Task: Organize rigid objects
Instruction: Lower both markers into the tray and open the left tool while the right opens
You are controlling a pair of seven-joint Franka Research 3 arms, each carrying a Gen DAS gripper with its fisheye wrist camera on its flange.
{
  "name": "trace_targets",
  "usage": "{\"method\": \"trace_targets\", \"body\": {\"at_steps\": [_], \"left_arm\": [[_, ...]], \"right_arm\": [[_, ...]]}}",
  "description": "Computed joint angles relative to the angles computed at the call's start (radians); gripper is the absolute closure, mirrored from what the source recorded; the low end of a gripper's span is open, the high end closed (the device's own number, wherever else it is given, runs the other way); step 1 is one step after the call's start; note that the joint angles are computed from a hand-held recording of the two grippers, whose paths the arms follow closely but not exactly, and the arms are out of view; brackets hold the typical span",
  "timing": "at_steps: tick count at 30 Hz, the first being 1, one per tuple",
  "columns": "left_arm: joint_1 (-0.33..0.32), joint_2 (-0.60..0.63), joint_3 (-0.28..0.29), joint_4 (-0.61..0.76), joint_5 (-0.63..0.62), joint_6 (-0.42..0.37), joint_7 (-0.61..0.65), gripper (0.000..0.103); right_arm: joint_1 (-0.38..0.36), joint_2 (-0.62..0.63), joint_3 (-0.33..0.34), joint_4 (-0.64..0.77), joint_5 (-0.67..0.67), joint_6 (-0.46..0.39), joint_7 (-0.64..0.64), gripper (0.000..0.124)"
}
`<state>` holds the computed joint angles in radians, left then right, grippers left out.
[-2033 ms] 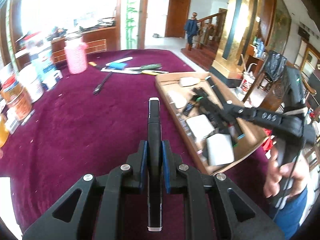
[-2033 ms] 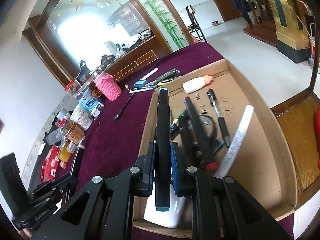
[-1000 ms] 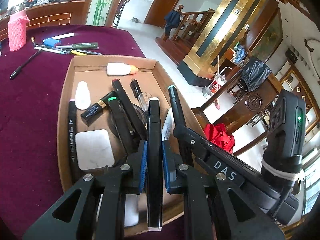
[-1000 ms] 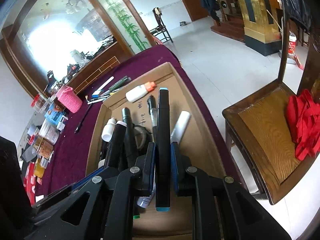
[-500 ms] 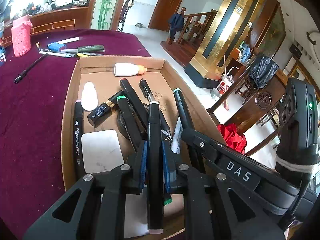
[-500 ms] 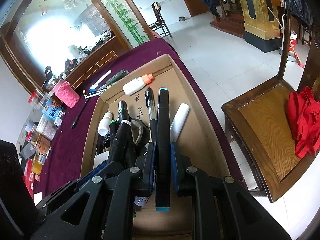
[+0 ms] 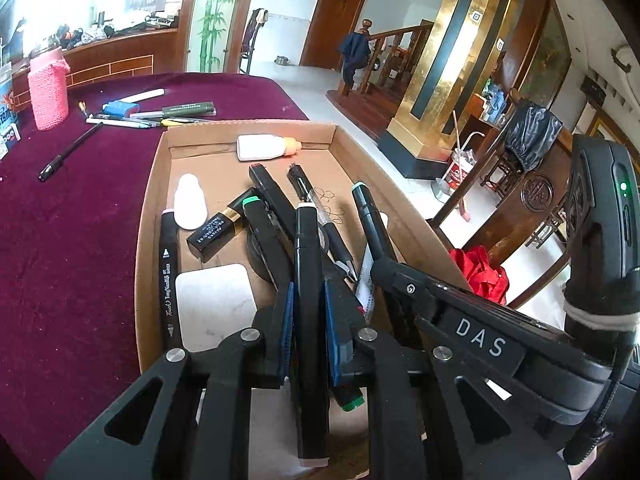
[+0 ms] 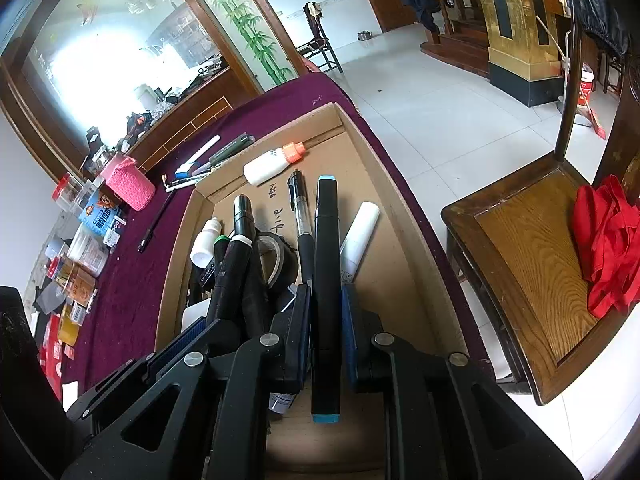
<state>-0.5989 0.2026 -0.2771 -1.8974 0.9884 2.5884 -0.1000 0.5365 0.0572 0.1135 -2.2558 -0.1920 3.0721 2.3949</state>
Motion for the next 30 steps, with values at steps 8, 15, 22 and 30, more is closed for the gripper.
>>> {"method": "trace_targets", "body": {"at_steps": [8,15,22,30], "left_arm": [[-0.012,0.003,-0.001,0.006,0.038,-0.046,-0.009,0.09],[-0.026,0.014,-0.003,0.02,0.069,-0.083,0.001,0.09],[-0.035,0.022,-0.003,0.031,0.087,-0.105,0.006,0.089],[-0.042,0.027,-0.005,0.037,0.089,-0.125,0.012,0.087]], "right_arm": [[-0.004,0.003,0.016,-0.004,0.082,0.005,-0.07,0.111],[0.002,0.003,0.016,-0.007,0.12,0.01,-0.108,0.111],[0.004,0.002,0.017,-0.008,0.13,0.008,-0.123,0.111],[0.01,0.0,0.016,-0.01,0.131,0.015,-0.126,0.111]]}}
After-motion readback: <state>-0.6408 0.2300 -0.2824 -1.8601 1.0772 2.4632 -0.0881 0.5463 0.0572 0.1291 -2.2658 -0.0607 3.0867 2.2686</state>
